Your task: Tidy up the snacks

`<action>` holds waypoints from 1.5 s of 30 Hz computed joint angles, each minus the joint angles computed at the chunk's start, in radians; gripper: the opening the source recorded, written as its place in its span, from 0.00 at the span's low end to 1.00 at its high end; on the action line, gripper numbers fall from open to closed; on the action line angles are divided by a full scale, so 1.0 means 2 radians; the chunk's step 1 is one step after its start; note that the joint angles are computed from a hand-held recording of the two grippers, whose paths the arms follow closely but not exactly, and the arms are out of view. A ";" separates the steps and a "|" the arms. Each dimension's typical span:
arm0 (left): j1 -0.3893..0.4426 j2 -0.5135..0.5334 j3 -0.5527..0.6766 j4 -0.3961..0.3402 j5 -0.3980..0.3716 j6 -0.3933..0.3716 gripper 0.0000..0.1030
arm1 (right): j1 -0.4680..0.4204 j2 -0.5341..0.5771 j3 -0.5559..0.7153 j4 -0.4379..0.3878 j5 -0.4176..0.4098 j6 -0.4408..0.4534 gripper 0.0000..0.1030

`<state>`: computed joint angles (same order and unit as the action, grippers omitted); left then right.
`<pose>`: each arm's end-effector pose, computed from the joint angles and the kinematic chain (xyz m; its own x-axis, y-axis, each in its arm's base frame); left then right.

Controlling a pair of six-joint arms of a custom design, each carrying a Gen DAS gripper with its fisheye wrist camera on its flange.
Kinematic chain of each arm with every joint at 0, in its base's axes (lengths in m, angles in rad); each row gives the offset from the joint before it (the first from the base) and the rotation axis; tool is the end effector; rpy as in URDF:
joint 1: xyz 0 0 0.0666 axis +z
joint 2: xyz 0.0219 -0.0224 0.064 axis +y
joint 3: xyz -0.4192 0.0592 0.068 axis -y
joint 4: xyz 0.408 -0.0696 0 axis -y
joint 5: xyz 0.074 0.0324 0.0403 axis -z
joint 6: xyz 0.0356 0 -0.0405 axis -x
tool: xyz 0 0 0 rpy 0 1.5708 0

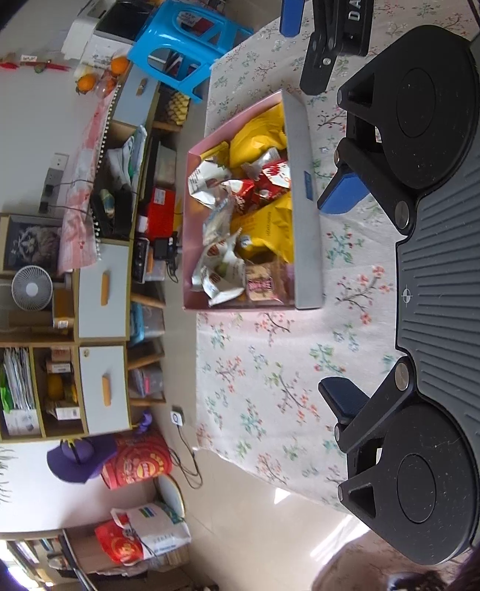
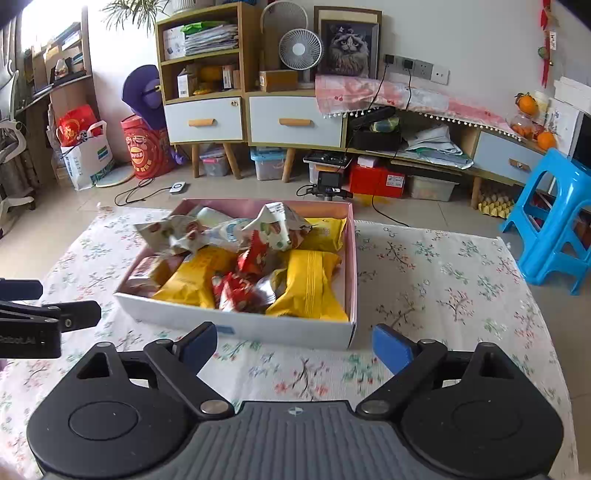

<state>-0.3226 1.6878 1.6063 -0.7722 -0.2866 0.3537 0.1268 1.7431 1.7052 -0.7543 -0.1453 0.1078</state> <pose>0.5872 -0.1861 0.4241 -0.7149 -0.1113 -0.6903 -0.1276 0.9914 -0.0278 0.6393 0.0863 0.4386 -0.6778 -0.1937 -0.7093 -0.3007 0.9534 0.0269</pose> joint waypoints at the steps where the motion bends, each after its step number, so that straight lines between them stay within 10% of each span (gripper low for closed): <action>1: -0.002 -0.004 -0.003 -0.003 -0.004 0.002 0.94 | 0.001 -0.007 -0.006 0.001 0.001 0.001 0.83; 45: -0.044 -0.024 -0.008 -0.077 -0.076 0.092 1.00 | 0.014 -0.074 -0.089 0.040 0.071 -0.033 0.89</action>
